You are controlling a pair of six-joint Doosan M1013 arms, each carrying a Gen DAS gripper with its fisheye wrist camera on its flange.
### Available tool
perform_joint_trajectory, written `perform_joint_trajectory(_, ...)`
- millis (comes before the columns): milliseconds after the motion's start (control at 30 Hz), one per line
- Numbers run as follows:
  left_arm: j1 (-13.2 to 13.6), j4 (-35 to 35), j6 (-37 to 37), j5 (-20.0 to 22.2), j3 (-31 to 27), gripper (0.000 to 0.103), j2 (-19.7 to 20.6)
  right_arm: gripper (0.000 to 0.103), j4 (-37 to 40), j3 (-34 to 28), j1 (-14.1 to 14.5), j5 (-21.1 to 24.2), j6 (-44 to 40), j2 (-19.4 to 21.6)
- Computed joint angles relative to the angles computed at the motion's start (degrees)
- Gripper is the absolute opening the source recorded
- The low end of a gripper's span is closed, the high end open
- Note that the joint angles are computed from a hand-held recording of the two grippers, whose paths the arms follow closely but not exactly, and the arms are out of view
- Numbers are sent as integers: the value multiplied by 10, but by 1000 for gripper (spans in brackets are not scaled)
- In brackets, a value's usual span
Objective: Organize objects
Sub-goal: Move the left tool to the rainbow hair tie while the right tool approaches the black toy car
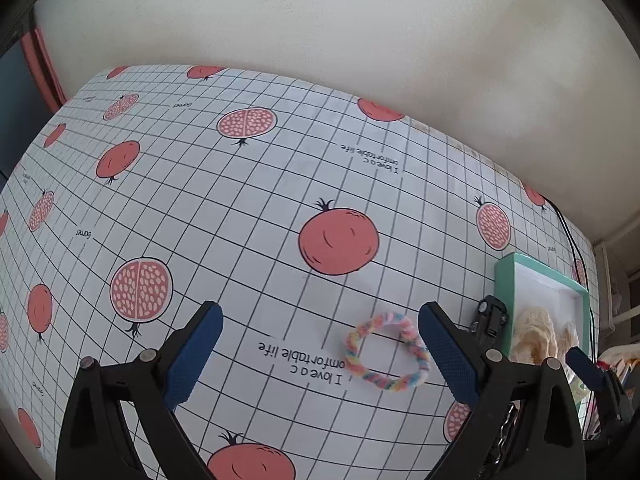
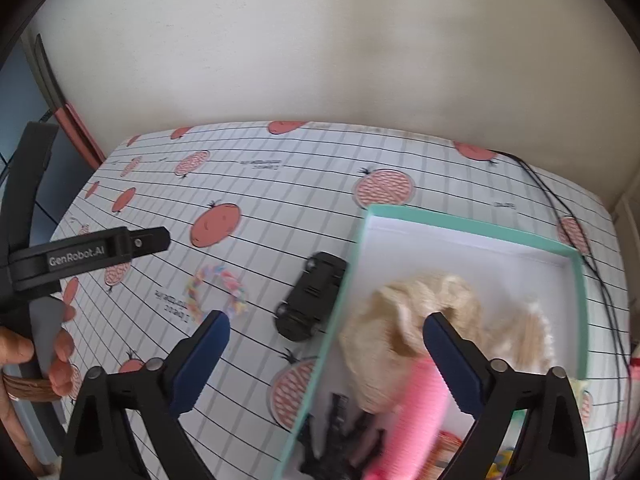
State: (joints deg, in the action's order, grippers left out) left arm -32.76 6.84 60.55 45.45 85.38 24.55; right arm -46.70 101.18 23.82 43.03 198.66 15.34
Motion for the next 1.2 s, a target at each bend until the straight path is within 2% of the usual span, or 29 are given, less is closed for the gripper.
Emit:
perform_joint_trajectory(200,13,-30,10,-16,10,98,1,83,-20,-1,-7,-30,43,11)
perform_joint_trajectory(333,14,-33,12,-16,11,97,4,74,-12,-3,-13,-49,40,17)
perform_joint_trajectory(500,13,-39,25,-10,11,97,9,56,0,-10,-16,-55,24,24)
perform_joint_trajectory(533,12,-41,29,-10,11,95,10,55,4,-12,-16,-56,19,25)
perform_joint_trajectory(600,11,-48,40,-8,10,86,12,52,11,-14,-18,-57,14,28)
perform_joint_trajectory(767,8,-61,61,-4,8,85,18,51,38,-25,-21,-50,-12,36)
perform_joint_trajectory(867,5,-53,62,1,7,80,21,51,54,-31,-22,-47,-28,41)
perform_joint_trajectory(1133,5,-51,64,-2,9,76,24,50,77,-62,-21,2,-74,63)
perform_joint_trajectory(1200,4,-50,64,-2,9,73,24,45,69,-63,-20,0,-62,65)
